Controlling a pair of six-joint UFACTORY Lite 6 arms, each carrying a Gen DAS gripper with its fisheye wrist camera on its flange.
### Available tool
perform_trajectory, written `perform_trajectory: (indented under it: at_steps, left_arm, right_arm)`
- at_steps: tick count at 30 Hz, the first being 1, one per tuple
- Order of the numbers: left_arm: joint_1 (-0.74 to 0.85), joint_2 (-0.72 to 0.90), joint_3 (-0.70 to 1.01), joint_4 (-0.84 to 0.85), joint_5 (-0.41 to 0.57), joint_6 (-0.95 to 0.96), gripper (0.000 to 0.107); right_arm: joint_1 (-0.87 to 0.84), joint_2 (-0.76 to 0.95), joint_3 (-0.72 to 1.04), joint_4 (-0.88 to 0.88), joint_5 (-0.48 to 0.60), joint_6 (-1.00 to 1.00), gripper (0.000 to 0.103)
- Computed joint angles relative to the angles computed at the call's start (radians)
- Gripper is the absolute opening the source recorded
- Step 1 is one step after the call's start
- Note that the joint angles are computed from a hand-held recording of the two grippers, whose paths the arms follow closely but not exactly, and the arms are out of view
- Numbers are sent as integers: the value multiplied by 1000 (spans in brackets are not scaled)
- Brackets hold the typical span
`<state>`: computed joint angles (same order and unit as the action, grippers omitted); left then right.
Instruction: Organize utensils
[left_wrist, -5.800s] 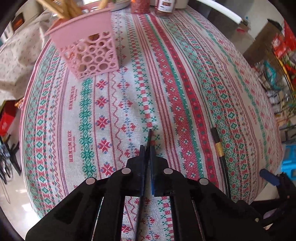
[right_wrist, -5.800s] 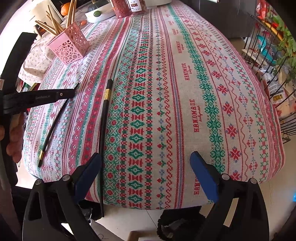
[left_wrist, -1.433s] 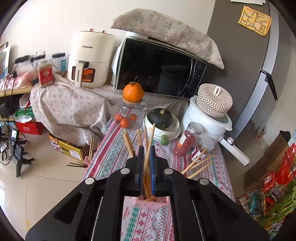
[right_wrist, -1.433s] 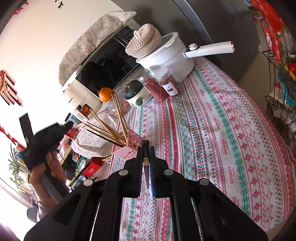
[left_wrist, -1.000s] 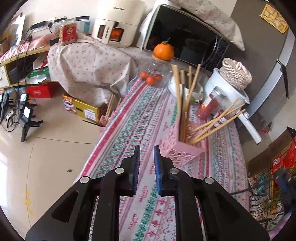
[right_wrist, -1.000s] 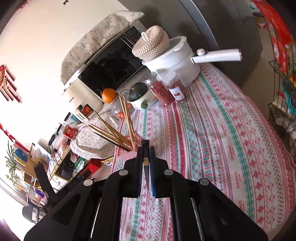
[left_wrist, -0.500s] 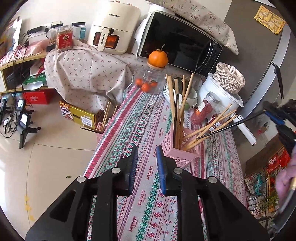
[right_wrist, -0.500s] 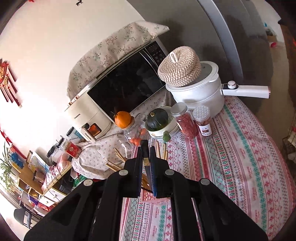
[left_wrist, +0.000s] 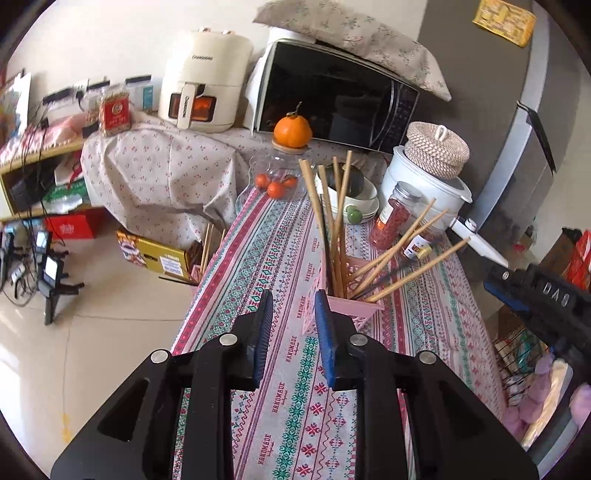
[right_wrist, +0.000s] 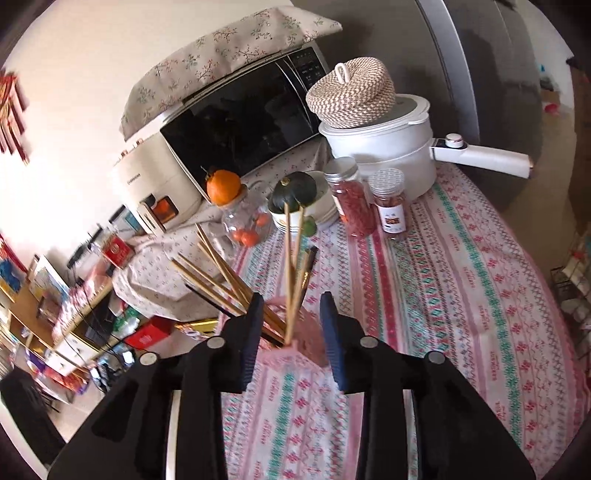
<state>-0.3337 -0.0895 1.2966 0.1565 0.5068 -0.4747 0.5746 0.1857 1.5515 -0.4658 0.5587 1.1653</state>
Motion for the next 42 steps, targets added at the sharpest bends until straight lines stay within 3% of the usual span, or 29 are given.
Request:
perform_trajectory:
  at_steps: [7,9,12,14,20,23,29,36,42]
  left_arm:
    - [-139,-70,-85,244,15,-215,27]
    - [-171,-92,-104,302,27,-273,34]
    - [-238,-161,-180,451,44,-436,47]
    - [-290,-205,-239,539,65,-535,48]
    - [-462,-282,-347,723,168,-744,49]
    - [-571,-314,-392,821,240,-859,63]
    - [-736,-339,-440,939,380,-991,72]
    - [-826,-355,-464,987,473,-1060,94]
    - [-843,-348,-471,987,504,-1083,96]
  right_arm:
    - [138,-159,-247,-274,88,242,38]
    - [184,-218,-323,-351,121,320,49]
    - [261,-294,-417,-448,199,424,57]
    - [302,-338,-475,-481,238,477,61]
    - [439,-445,-605,-509,387,603,68]
    - [500,-467,-635,-514,460,648,73]
    - [609,-515,-707,-501,593,742,79]
    - [715,-515,-745,-471,753,851,94]
    - [771,-471,-732,-441,898,914,96]
